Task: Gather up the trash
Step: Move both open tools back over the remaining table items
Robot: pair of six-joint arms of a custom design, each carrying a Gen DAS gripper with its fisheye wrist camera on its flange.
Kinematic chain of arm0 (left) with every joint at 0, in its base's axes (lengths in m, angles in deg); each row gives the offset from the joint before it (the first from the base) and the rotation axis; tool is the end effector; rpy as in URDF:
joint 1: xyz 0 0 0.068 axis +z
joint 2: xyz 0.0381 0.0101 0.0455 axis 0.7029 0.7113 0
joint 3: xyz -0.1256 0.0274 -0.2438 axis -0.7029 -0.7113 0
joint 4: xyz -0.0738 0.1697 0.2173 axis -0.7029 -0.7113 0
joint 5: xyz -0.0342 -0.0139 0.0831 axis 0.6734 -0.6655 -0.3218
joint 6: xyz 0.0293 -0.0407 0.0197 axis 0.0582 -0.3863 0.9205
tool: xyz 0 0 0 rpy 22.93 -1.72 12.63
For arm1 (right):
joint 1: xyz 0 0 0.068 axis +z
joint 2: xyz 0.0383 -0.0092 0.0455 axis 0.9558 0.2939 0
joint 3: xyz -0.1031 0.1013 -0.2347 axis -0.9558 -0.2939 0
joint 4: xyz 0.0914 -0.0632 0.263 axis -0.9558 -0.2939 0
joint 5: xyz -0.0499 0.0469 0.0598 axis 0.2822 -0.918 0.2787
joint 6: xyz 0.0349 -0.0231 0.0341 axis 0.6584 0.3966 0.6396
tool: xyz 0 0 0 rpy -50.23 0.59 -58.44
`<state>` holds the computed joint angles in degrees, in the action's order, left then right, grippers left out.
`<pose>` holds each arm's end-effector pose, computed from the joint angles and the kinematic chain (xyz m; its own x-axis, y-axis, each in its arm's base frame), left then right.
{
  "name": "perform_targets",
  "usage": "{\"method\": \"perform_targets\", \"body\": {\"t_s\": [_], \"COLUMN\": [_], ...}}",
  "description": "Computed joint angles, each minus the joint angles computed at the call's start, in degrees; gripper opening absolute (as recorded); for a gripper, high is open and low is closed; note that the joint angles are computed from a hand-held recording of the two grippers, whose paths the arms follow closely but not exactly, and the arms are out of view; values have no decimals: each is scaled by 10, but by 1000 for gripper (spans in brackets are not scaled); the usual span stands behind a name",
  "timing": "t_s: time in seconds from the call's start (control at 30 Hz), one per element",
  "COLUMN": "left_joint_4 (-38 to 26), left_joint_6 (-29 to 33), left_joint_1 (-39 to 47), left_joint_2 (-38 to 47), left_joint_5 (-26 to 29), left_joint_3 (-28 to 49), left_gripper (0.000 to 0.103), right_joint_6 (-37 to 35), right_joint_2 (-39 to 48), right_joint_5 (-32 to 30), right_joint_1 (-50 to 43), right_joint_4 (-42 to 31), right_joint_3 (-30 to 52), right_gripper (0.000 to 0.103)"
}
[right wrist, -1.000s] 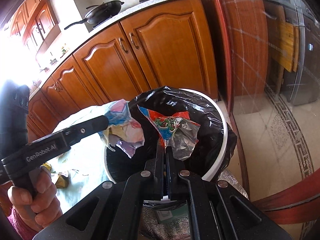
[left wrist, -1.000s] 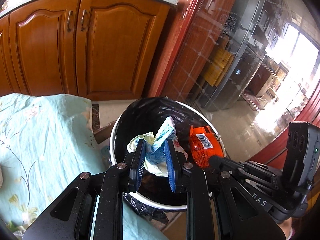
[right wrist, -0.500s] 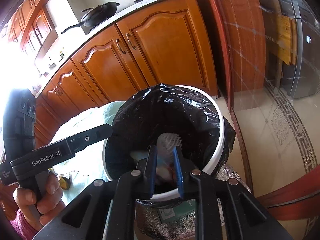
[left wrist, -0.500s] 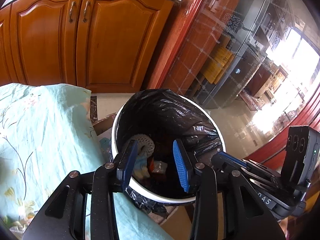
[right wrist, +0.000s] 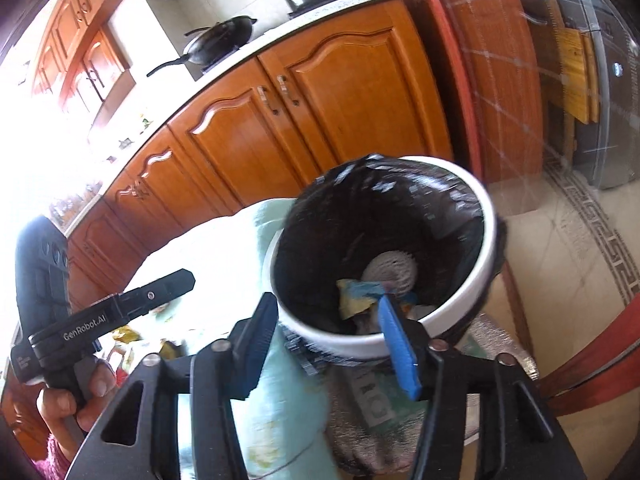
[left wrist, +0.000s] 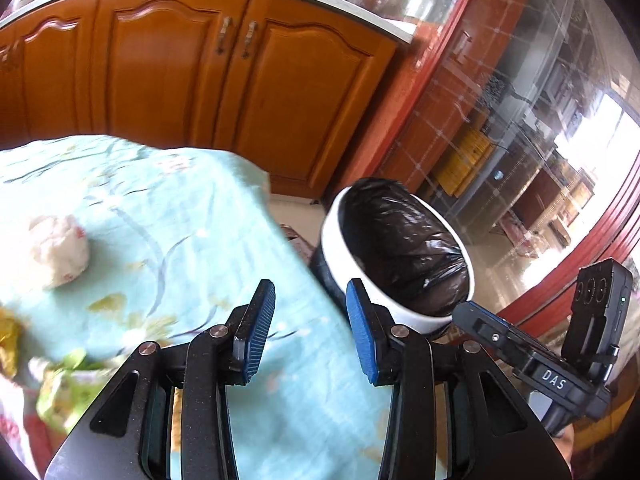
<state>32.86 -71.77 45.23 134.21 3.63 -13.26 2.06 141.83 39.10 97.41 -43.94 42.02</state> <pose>0.2612 -0.0078 0.1964 -0.7144 -0.2039 -0.6694 0.0589 0.9357 -0.3479 0.2759 0.1319 0.1791 -0.7203 0.1145 -0.6842 -0.2520 0.8757 0.4119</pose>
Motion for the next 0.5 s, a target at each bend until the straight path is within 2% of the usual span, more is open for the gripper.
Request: {"method": "perform_targets", "body": {"t_s": [0.13, 0.5], "left_joint_4": [-33, -139], "left_joint_6": [26, 130], "left_joint_1": [57, 247], "left_joint_2": [-74, -196], "left_joint_5": [12, 94], "left_joint_3": [-44, -102], "left_gripper": [37, 37], "right_joint_6": [22, 57], "right_joint_2": [0, 39], "right_joint_5": [14, 49], "right_joint_1": [48, 168], "right_joint_4": [20, 34], "right_joint_3": [-10, 14], "right_gripper": [63, 63]}}
